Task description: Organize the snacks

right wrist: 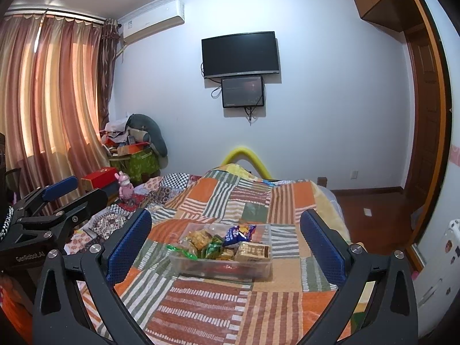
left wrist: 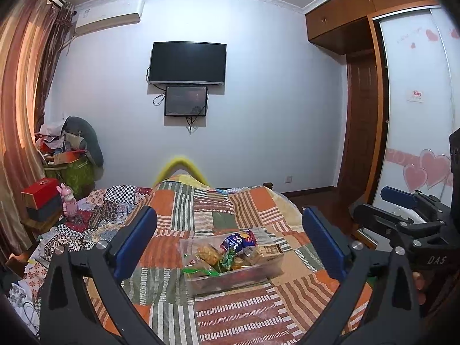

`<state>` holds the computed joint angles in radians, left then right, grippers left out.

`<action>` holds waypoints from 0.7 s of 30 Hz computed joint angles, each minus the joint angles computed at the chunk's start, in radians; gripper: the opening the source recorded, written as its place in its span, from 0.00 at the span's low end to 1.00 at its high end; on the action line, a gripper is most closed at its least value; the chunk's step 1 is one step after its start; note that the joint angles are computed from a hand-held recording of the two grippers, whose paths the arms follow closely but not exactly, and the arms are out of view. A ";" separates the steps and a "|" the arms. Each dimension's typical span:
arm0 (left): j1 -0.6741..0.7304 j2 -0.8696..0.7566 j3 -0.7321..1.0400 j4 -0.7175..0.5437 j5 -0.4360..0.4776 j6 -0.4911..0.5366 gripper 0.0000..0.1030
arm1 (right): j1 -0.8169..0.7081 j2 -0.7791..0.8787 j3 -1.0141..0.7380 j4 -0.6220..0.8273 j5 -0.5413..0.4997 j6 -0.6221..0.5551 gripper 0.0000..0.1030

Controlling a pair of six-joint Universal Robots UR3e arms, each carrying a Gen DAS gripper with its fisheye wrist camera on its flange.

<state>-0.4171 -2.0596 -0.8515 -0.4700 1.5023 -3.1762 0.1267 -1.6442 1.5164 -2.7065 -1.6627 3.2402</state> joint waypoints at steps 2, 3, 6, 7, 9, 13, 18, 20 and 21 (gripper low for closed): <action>0.002 -0.001 -0.002 0.002 0.002 -0.003 1.00 | 0.001 0.001 -0.001 0.003 -0.002 0.001 1.00; 0.003 -0.001 -0.003 0.003 0.002 -0.004 1.00 | 0.001 0.000 0.001 0.003 -0.002 0.000 1.00; 0.005 -0.006 0.001 -0.001 0.000 -0.011 1.00 | 0.001 0.000 0.002 0.005 -0.004 -0.002 1.00; 0.007 -0.007 0.006 -0.005 -0.003 -0.013 1.00 | 0.001 0.000 -0.001 0.009 -0.005 -0.004 1.00; 0.007 -0.009 0.009 -0.006 -0.002 -0.015 1.00 | 0.006 0.004 -0.005 0.011 -0.013 -0.006 1.00; 0.011 -0.010 0.015 -0.013 -0.008 -0.015 1.00 | 0.009 0.004 -0.007 0.014 -0.019 -0.009 1.00; 0.009 -0.023 0.041 -0.031 -0.008 -0.013 1.00 | 0.008 0.004 -0.010 0.022 -0.017 -0.002 1.00; 0.007 -0.029 0.052 -0.039 -0.009 -0.011 1.00 | 0.005 0.002 -0.014 0.031 -0.016 0.001 1.00; 0.007 -0.030 0.053 -0.039 -0.008 -0.009 1.00 | 0.003 0.002 -0.013 0.030 -0.015 0.002 1.00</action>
